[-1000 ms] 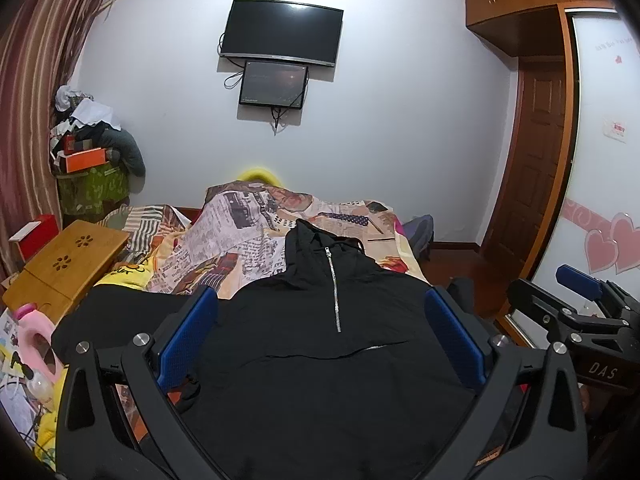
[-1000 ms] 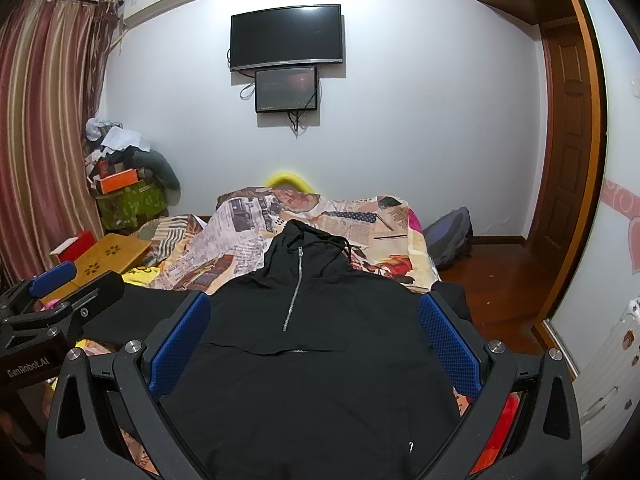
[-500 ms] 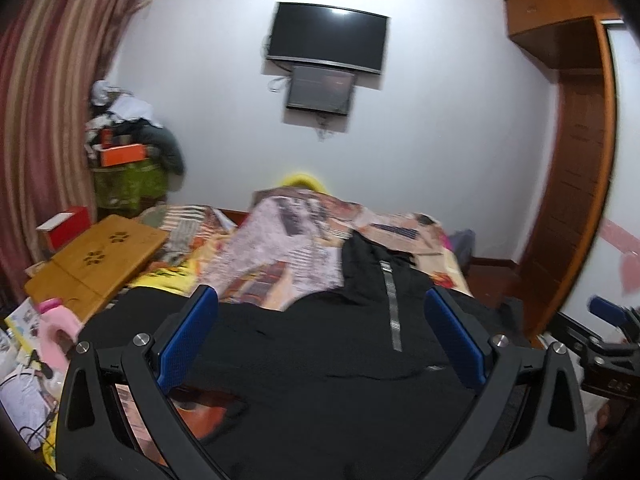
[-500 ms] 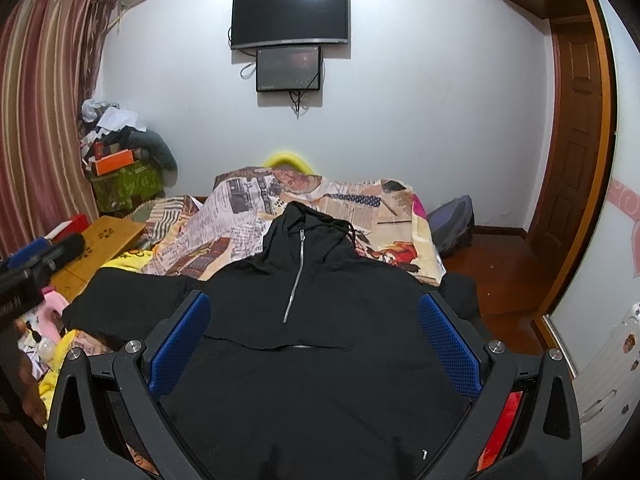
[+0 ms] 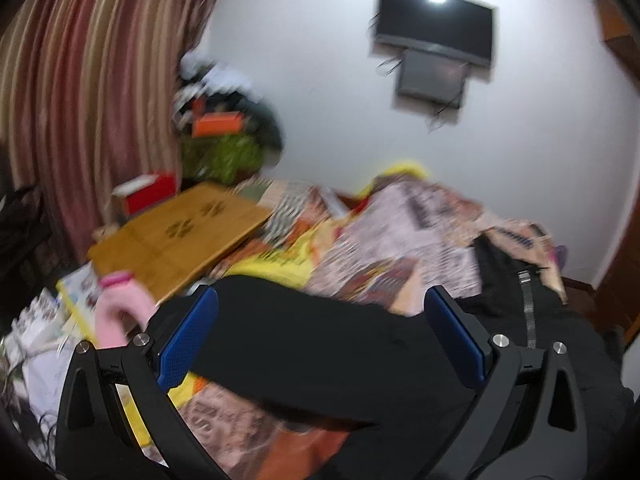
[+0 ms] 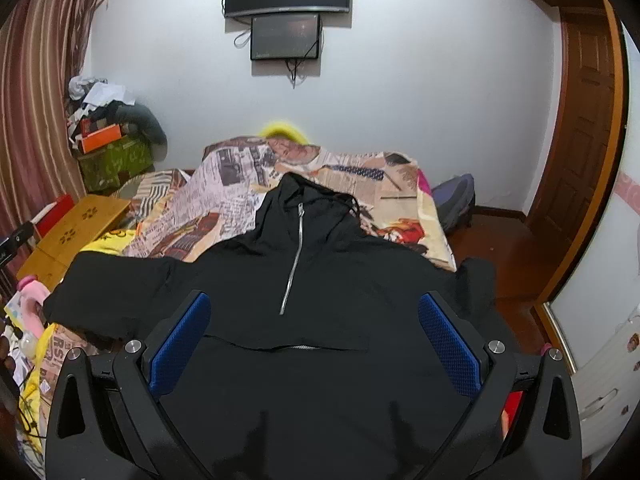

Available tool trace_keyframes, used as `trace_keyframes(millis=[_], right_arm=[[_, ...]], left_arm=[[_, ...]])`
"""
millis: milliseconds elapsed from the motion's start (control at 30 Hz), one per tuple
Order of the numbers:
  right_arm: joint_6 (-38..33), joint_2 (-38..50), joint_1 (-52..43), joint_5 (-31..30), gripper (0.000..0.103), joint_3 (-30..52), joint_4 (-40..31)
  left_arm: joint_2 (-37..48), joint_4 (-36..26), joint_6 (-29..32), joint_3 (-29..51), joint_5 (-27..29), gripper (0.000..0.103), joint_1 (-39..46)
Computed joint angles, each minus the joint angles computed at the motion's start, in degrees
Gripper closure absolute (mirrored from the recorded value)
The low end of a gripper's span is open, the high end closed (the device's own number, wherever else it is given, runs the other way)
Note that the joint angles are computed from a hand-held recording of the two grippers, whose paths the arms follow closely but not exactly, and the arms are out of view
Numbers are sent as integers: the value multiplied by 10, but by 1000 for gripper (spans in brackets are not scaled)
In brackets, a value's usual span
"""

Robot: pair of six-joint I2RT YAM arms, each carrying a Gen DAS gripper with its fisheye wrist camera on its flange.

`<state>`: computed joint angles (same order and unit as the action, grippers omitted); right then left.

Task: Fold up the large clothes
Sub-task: 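Grasp the jacket sleeve nearest the left gripper and close it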

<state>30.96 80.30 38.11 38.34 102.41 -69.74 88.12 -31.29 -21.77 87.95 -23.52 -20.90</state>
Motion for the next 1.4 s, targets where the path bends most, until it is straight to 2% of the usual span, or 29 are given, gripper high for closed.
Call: trace_keyframes(millis=[67, 167, 400, 433, 500, 667, 733, 767, 867, 933, 967, 1000, 1033, 1100, 1133, 1200, 1333, 1400], right_arm=[[-4, 8, -5, -7, 0, 0, -1], [-6, 18, -11, -17, 0, 0, -3], [-17, 41, -32, -44, 0, 4, 4], [-18, 45, -34, -46, 0, 5, 5], [-17, 52, -38, -54, 0, 8, 4], [-17, 65, -44, -70, 0, 6, 10], [-17, 69, -43, -71, 0, 7, 9], [-17, 71, -42, -71, 0, 7, 9], [-18, 76, -42, -74, 0, 11, 5], [-17, 75, -42, -74, 0, 9, 4], [-17, 75, -42, -75, 0, 10, 3], [-17, 73, -43, -76, 0, 10, 1], [-17, 76, -43, -75, 0, 14, -1], [-16, 74, -43, -73, 0, 13, -3], [-15, 71, -44, -72, 0, 13, -4], [-13, 66, -47, -71, 0, 10, -4], [-9, 56, -52, -69, 0, 7, -8], [-7, 47, -52, -63, 0, 2, -10]], left_arm=[[19, -29, -29, 6, -4, 0, 31], [36, -37, -60, -14, 9, 0, 81], [89, -38, -132, -57, 176, 0, 207], [101, -39, -139, -59, 204, 2, 224], [122, -46, -145, -53, 238, 13, 239], [159, -17, -170, -66, 348, 15, 284], [174, 3, -189, -73, 396, 20, 300], [180, 11, -195, -73, 411, 24, 304], [196, 36, -218, -77, 444, 28, 315], [206, 34, -218, -66, 431, 38, 313], [210, 26, -213, -57, 419, 46, 311], [214, 11, -203, -43, 393, 56, 305], [218, -3, -189, -30, 368, 59, 299], [222, -30, -153, -1, 303, 75, 277], [223, -41, -135, 12, 264, 79, 264], [224, -55, -108, 32, 215, 94, 246], [188, -45, -65, 48, 157, 98, 212], [173, -41, -47, 61, 147, 99, 198]])
